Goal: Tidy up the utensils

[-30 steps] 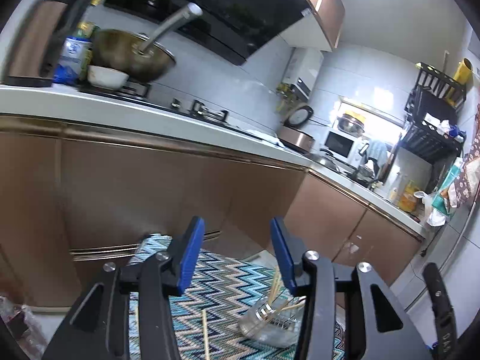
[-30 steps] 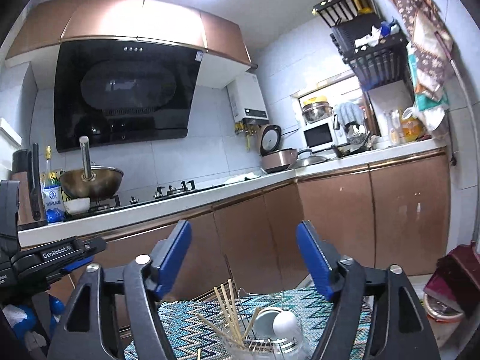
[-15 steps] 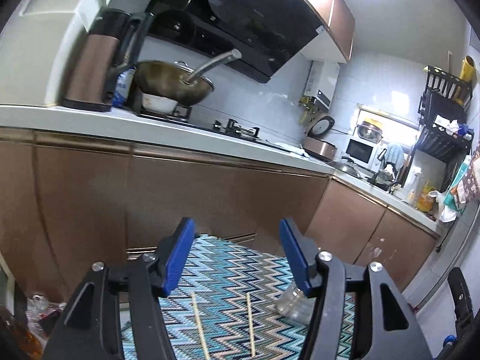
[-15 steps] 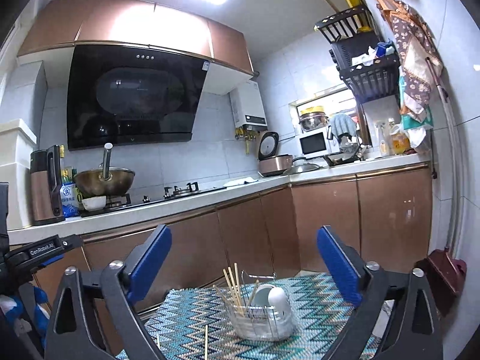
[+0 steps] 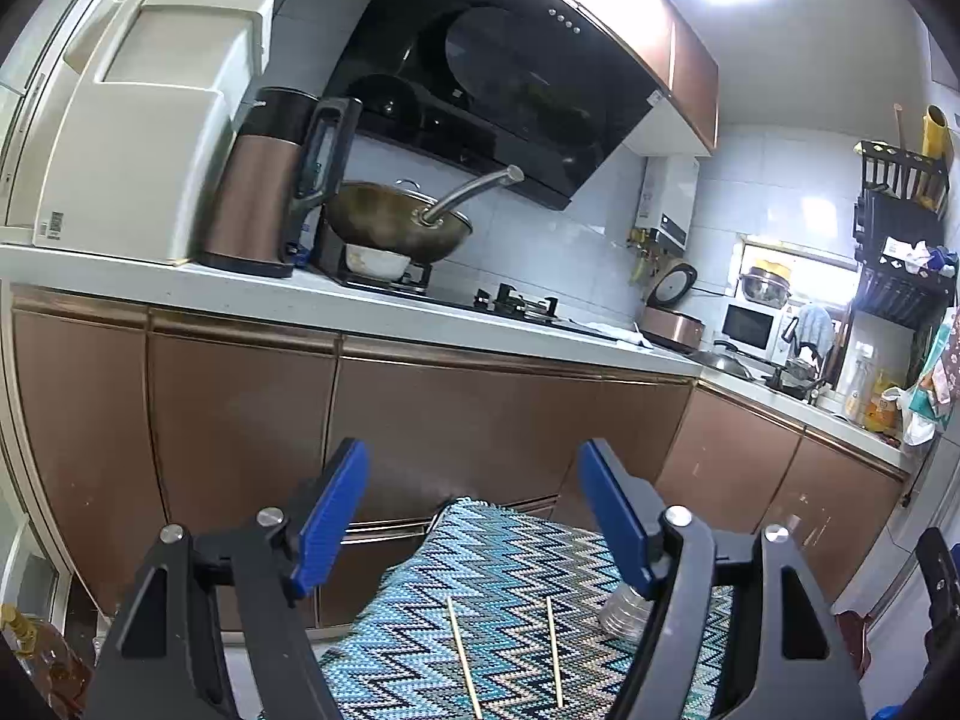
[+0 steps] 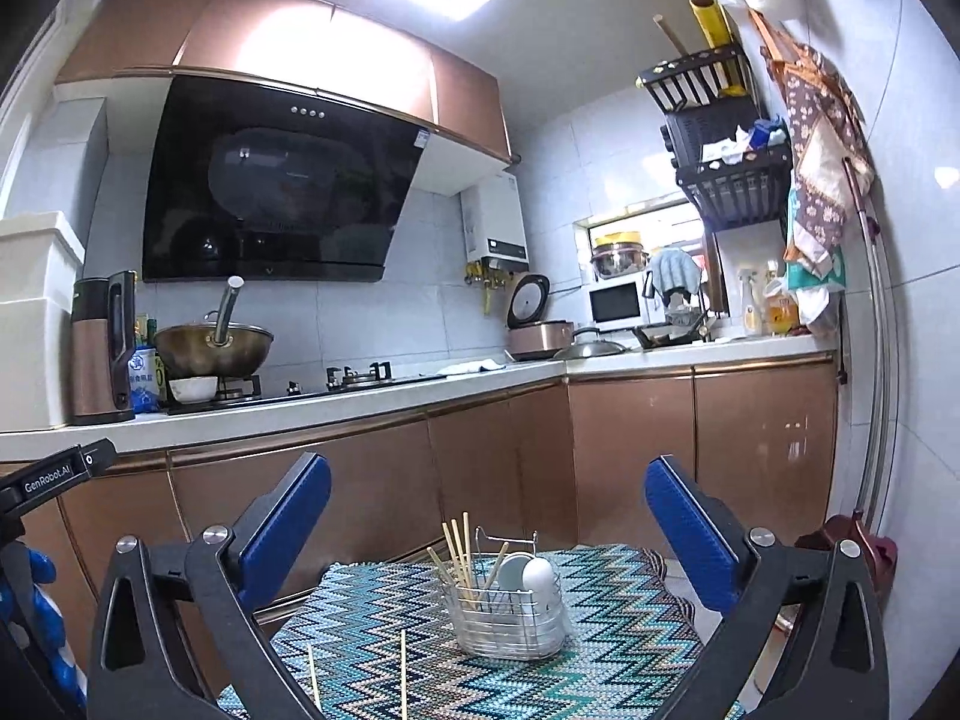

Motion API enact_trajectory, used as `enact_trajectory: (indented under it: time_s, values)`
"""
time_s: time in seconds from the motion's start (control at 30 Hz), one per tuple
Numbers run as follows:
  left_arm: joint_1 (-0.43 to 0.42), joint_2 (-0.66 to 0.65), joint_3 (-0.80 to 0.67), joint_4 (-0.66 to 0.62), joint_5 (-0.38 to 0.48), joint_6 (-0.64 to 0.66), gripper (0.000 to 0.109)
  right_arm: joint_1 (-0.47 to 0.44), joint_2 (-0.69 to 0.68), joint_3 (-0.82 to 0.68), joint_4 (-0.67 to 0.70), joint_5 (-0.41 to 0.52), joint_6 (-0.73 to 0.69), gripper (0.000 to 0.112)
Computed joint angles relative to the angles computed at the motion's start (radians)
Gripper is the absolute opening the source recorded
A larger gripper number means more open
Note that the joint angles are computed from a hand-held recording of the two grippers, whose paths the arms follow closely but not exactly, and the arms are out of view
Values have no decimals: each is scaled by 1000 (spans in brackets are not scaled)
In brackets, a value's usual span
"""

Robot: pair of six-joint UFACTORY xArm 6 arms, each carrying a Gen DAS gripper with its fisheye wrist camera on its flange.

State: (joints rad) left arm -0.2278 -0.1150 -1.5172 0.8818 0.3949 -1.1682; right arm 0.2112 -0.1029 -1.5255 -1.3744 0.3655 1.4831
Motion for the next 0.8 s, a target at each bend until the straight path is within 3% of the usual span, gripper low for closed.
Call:
enact_trajectory:
  time_s: [0.33,0.67,0.8]
  values:
    - [34,-60,67,15,-11,-42,72,12,-30,22,-78,-4,62,103]
    - [67,-100,117,25,-8,-58,72,14,-18,19,-55,-69,49,103]
    - [80,-104,129,13,-1,-59,72,21,-18,24,27,-58,-50,103]
